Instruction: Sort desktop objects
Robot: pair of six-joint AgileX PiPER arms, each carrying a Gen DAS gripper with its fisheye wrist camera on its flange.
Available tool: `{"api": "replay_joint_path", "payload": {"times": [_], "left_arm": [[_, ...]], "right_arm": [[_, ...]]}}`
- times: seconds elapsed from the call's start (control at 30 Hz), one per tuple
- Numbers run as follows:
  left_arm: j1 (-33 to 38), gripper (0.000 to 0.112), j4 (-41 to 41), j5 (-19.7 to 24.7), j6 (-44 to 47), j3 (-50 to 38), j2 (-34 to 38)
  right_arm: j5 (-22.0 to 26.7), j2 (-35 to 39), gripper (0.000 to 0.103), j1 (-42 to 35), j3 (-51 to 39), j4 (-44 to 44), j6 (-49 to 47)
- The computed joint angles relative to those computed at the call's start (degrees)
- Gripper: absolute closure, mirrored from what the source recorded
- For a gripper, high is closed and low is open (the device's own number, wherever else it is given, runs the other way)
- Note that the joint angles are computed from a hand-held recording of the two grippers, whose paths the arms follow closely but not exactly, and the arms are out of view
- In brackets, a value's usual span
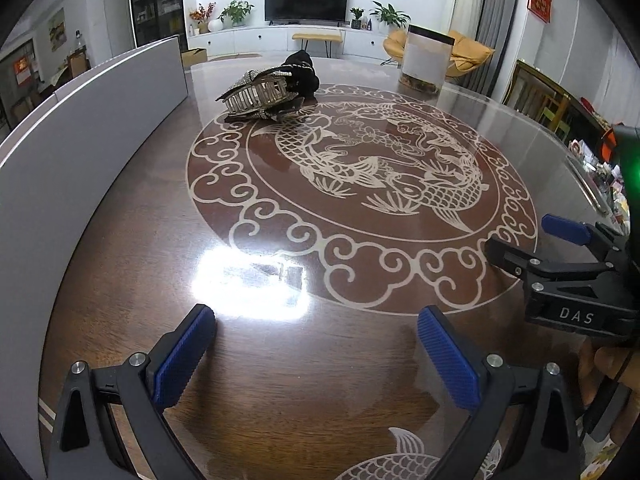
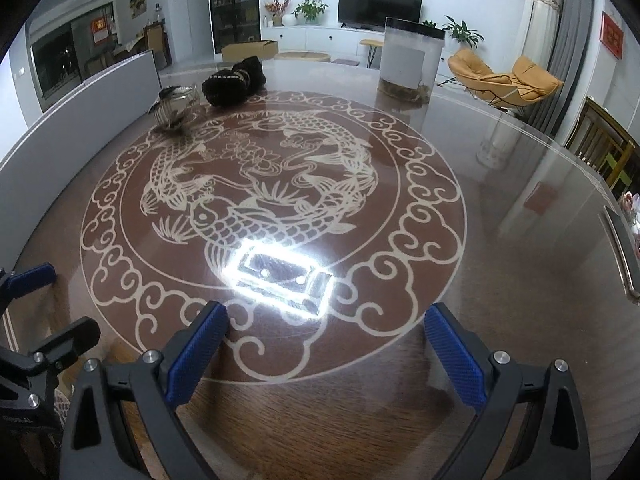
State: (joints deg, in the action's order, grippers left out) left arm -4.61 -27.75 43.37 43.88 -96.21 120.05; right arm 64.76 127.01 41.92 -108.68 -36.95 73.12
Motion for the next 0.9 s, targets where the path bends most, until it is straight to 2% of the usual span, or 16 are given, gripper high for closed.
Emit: {"api": "replay_joint_path", "payload": {"times": [0.4, 0.9], "left_arm": [[-0.82, 0.009, 2.62, -0.83, -1.04, 0.32, -0.19], [-0.5, 0.009, 4.22, -1.21, -1.77, 1.0, -0.73]], "right_arm": [[-2.78, -1.4, 0.0, -0.86, 2.67, 1.45, 0.92], [-2.84, -1.33, 0.0, -0.92, 2.61, 1.47, 0.86]]}}
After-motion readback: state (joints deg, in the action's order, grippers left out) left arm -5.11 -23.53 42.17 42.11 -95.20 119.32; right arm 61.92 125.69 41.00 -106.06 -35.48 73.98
